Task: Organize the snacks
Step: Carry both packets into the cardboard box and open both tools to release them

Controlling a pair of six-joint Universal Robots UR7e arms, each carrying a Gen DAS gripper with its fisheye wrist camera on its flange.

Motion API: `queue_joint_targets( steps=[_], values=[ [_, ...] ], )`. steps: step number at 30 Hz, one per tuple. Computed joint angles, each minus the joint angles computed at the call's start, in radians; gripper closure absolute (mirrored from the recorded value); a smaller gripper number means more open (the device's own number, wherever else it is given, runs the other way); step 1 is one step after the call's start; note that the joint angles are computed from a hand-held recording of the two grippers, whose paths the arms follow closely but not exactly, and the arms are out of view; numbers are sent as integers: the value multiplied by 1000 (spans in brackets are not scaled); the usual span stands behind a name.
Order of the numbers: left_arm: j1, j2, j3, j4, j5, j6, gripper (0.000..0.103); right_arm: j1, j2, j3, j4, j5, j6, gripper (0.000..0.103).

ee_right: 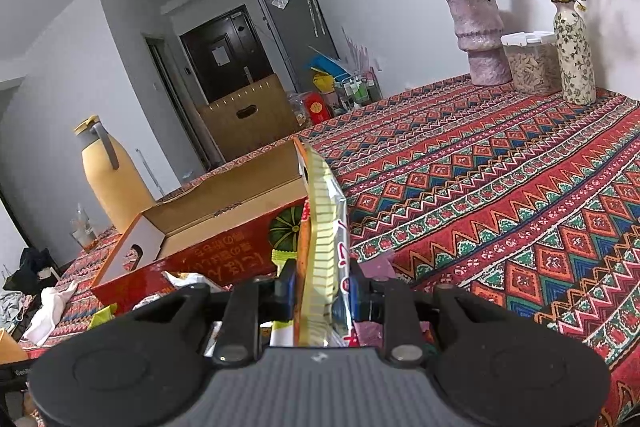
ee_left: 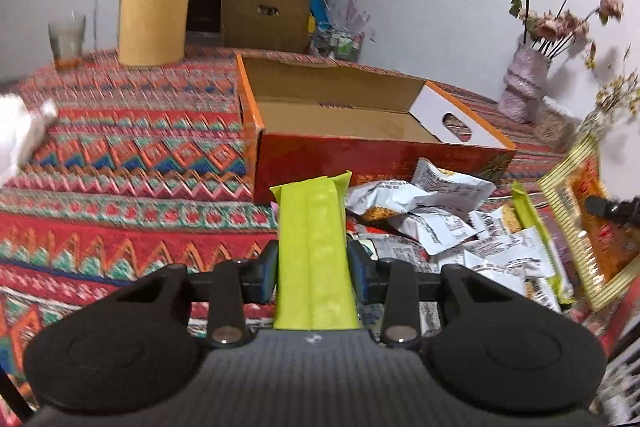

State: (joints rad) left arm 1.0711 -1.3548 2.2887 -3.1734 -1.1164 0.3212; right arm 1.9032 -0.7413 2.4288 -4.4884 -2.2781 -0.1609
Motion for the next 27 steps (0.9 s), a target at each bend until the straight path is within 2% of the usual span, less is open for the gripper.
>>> queue_joint_targets(
  steps=[5,12,20,27],
  values=[
    [-80,12,53,-139,99,56,67,6,-13,4,-1,16,-17,80],
    [-166,35,72,-226,167,58,66,14,-43,-14,30,63,-60,80],
    [-218,94,36,-272,209,58,66,2,-73,-69,110,146,-96,80],
    [-234,165,-57,-289,249,61,66,-3,-96,-161,228,199,-132,80]
  ],
)
